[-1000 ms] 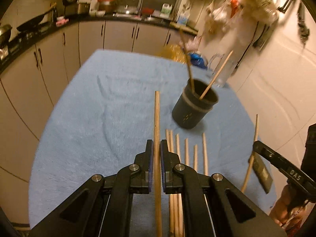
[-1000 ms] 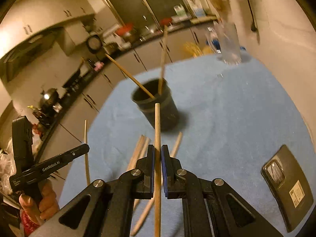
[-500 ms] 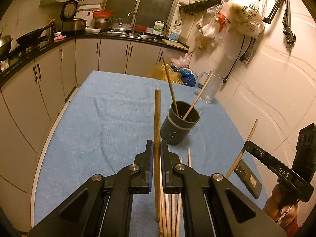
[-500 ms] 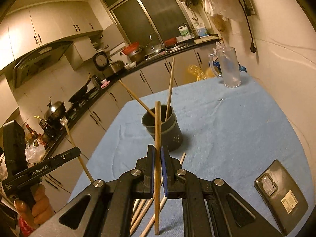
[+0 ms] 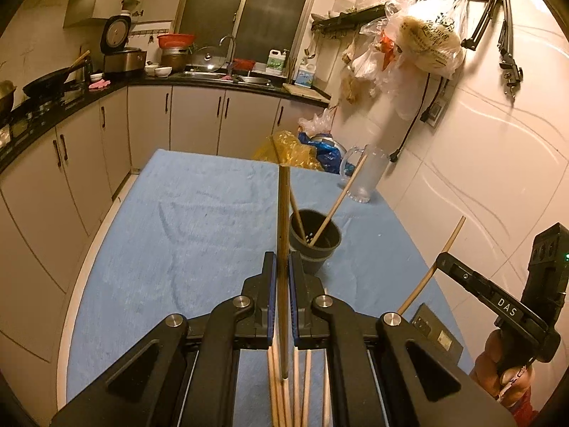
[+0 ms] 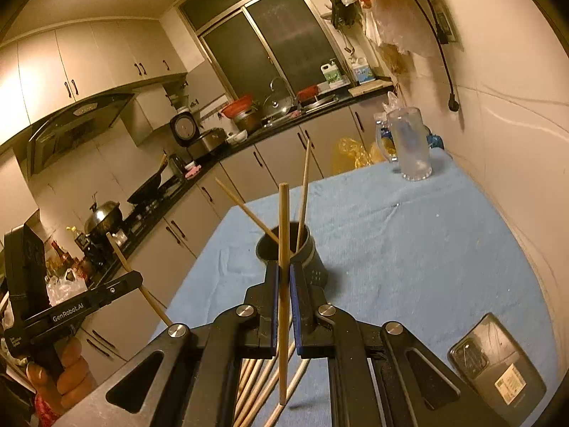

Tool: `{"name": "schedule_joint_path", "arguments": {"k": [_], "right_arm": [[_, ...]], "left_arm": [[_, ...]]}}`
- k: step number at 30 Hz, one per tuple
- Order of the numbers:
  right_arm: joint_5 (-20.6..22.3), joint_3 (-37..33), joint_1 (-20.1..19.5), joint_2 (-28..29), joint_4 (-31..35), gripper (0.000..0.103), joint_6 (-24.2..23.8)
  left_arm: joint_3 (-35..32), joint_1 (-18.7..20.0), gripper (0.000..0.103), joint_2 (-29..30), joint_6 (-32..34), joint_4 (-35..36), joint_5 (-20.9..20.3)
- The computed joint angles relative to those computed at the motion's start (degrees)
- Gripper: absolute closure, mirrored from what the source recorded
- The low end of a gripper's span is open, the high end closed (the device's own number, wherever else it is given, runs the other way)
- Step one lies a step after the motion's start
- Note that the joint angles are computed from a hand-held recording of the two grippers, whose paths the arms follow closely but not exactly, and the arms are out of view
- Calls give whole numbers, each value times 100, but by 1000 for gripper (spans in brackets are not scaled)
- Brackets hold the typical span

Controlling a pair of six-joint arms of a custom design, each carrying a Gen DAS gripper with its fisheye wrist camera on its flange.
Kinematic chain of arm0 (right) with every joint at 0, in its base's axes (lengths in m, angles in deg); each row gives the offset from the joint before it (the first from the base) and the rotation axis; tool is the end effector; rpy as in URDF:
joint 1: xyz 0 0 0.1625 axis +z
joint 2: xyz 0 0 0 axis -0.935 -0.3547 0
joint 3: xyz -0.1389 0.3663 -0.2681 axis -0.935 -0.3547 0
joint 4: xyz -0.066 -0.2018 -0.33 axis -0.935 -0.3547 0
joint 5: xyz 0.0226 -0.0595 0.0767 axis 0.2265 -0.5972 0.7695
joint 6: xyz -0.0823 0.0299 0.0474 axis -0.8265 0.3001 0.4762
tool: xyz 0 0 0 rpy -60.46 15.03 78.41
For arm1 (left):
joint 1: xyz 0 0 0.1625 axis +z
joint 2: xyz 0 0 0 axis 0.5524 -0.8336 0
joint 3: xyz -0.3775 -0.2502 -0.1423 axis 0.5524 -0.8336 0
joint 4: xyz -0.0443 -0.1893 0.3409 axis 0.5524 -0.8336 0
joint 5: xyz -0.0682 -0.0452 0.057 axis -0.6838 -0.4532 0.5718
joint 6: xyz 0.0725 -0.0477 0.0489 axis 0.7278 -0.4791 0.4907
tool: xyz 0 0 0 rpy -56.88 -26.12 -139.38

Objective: Organize utensils
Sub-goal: 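Carry the chopstick over the grey cup and release it inside with the left gripper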

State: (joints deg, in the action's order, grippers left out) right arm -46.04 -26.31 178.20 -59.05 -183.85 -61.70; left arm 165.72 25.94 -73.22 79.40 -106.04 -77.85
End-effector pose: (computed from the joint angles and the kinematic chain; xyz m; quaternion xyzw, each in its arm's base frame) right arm 0.4073 -0.7978 0.1545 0.2682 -0.9034 0.3336 0.0252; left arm -0.1845 -0.7231 0.4299 0.0554 0.8457 -0.4593 0.2661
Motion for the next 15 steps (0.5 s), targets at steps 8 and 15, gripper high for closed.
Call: {"name": "schedule_joint_path", "arguments": {"k": [8,15], "right_arm": [[118,-591,40,144,190,96,84],[194,-1507,109,490,378,96,155]], "left_arm": [[-688,-134,97,267,458,-61,-5],[-1543,-195,97,653,892,-94,-52]]}}
